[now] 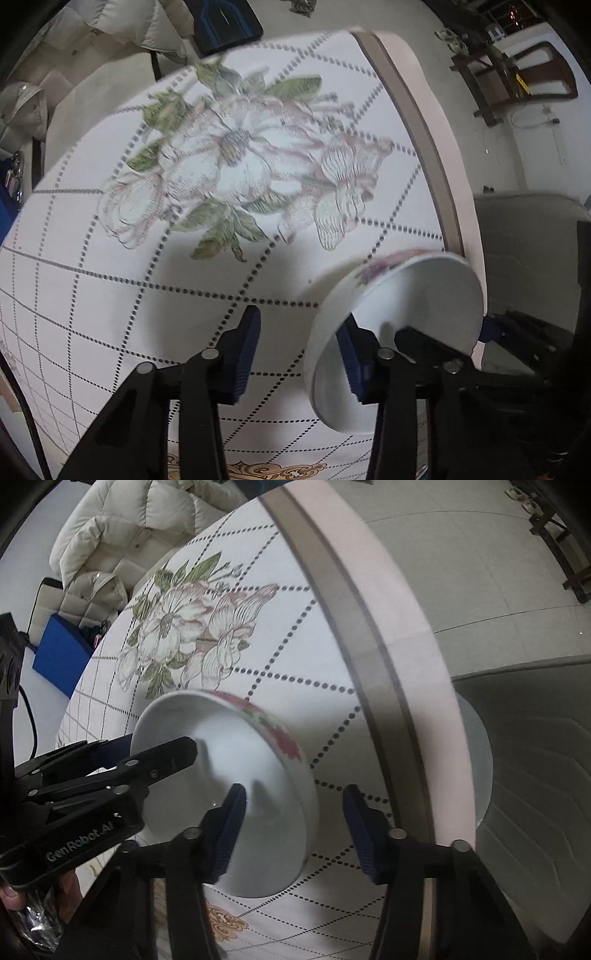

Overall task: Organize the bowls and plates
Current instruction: 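Lift the pink-flower-rim bowl and carry it toward the bowl stack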

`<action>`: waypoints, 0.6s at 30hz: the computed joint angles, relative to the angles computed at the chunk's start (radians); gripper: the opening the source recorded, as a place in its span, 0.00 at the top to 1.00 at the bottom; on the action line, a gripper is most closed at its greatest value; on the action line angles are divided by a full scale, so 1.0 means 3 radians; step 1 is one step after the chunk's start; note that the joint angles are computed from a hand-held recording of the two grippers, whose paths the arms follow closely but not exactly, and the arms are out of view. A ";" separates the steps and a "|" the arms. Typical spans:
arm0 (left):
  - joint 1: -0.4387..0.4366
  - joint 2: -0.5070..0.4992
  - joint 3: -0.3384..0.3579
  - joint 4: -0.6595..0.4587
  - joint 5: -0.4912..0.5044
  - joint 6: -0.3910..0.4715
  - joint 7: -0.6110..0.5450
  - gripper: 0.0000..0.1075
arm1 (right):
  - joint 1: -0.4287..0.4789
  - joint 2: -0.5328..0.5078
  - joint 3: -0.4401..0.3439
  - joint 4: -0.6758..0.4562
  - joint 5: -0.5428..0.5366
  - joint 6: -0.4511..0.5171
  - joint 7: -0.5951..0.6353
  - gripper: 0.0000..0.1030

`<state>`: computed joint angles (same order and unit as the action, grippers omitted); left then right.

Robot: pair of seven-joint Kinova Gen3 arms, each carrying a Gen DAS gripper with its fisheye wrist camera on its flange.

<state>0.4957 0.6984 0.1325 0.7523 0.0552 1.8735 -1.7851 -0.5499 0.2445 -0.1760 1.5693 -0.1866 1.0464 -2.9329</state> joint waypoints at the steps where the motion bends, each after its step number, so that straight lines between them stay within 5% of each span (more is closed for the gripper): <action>1: 0.0017 -0.0011 0.0011 0.0059 -0.0013 0.0001 -0.0042 0.70 | 0.0009 -0.0007 -0.0003 0.0026 -0.0015 -0.0045 0.0016 0.58; 5: 0.0027 -0.0150 0.0037 0.0340 0.0025 -0.0167 -0.0066 0.82 | -0.0014 0.0042 -0.0003 -0.0053 0.0064 0.0120 -0.0001 0.88; 12: -0.0012 -0.0289 0.0068 0.0460 0.0039 -0.0245 -0.0088 0.86 | -0.0001 -0.0152 -0.0005 0.0194 0.0002 -0.0087 -0.0104 0.90; 18: -0.0154 -0.0387 0.0059 0.0428 0.0060 -0.0198 -0.0212 0.86 | -0.0081 -0.0097 -0.0030 -0.0058 0.0115 0.0106 -0.0225 0.90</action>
